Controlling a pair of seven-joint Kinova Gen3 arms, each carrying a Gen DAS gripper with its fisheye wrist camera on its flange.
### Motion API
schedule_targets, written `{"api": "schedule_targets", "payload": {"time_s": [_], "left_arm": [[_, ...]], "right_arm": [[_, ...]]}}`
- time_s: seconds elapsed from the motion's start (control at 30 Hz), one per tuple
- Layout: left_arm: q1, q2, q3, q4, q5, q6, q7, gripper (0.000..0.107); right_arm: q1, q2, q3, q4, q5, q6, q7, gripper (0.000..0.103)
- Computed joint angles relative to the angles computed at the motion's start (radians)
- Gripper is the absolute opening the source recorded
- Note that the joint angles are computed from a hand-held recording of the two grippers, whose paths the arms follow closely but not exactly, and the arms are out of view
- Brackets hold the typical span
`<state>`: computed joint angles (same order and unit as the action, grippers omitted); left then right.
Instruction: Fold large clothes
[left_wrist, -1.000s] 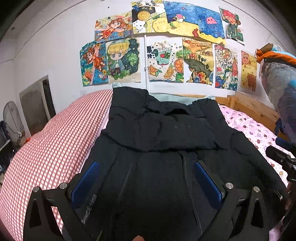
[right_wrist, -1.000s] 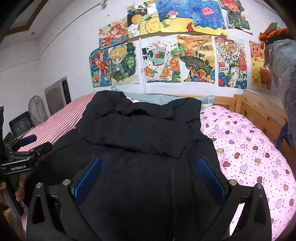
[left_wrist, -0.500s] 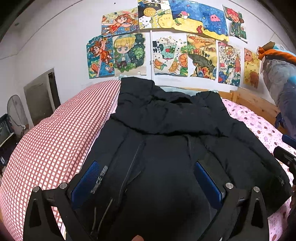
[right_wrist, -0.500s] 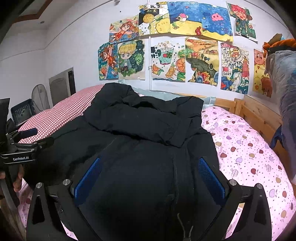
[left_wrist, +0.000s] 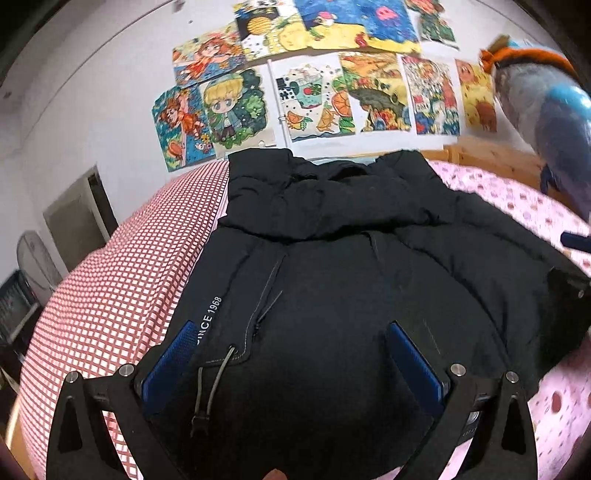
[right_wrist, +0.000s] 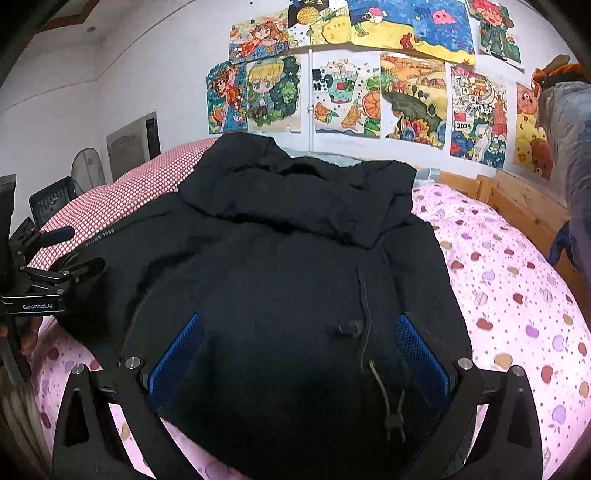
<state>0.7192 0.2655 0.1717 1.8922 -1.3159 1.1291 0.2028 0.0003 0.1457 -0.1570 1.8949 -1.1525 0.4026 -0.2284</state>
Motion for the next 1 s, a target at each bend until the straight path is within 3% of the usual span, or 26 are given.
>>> {"api": "schedule_targets", "payload": {"time_s": [0.4, 0.63, 0.8, 1.0], "left_arm": [[0.052, 0.029, 0.009, -0.006, -0.001, 0.088, -0.003, 0.103], [0.055, 0.012, 0.016, 0.017, 0.012, 0.07, -0.004, 0.103], [0.043, -0.062, 0.042, 0.139, -0.052, -0.013, 0.055, 0.103], [0.033, -0.077, 0.09, 0.201, -0.051, -0.022, -0.018, 0.103]], "right_arm": [[-0.011, -0.059, 0.055, 0.046, 0.109, 0.06, -0.04, 0.101], [-0.019, -0.06, 0.073, 0.047, 0.146, 0.092, -0.069, 0.101], [-0.024, -0.062, 0.07, 0.055, 0.184, 0.106, -0.052, 0.101], [-0.074, -0.089, 0.058, 0.091, 0.299, 0.026, -0.088, 0.101]]}}
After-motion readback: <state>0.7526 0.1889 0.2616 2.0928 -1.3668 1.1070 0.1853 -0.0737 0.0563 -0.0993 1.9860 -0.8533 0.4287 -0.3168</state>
